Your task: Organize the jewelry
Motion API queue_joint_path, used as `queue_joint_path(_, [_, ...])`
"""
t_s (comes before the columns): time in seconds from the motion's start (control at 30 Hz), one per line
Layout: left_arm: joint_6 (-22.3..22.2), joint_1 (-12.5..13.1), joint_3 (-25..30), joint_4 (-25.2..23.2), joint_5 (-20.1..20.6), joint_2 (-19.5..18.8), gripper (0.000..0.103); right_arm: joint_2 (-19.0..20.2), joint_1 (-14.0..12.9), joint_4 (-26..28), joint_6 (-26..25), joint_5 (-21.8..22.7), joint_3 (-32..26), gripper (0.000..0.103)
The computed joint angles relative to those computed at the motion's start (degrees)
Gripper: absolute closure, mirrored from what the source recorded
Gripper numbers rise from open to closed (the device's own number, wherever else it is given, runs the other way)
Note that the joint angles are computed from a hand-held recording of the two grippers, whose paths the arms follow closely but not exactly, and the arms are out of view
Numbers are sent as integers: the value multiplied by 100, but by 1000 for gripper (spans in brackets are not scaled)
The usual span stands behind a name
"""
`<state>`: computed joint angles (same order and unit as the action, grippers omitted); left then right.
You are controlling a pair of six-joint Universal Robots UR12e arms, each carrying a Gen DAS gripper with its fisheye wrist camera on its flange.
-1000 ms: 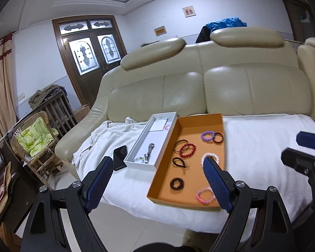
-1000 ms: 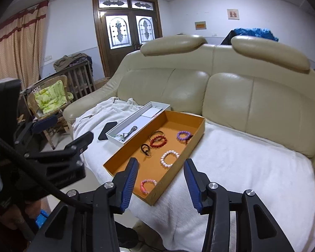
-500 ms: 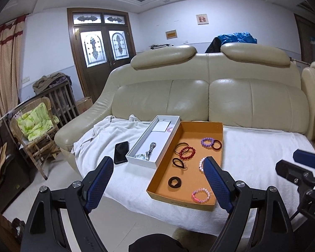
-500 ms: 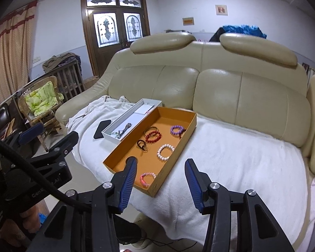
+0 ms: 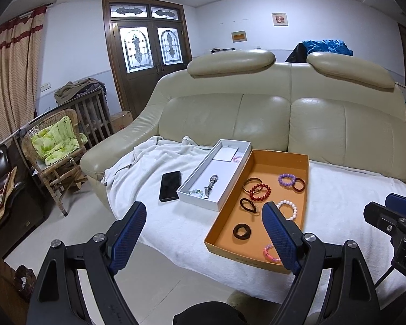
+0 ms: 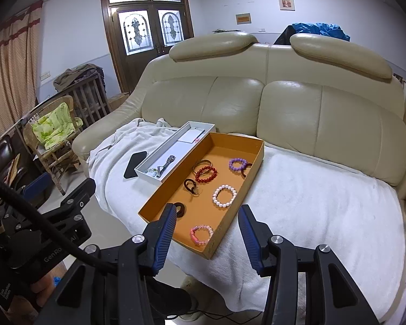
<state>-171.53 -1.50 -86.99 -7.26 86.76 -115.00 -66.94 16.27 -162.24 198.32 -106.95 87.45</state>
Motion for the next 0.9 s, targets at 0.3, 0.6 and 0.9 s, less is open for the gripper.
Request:
queue_joint_path(0.3, [-49,45,60,-59,-64,-37,15,89,19,93,-41,-6,-137,51])
queue_joint_path(0.6, [-115,90,139,-133,-118,-90,15,195,48,215,-126,-62,-285,51])
queue_joint_path(0.9, [-223,146,247,-253,-147,-161,15,319,69,384,-215,-86,-484,51])
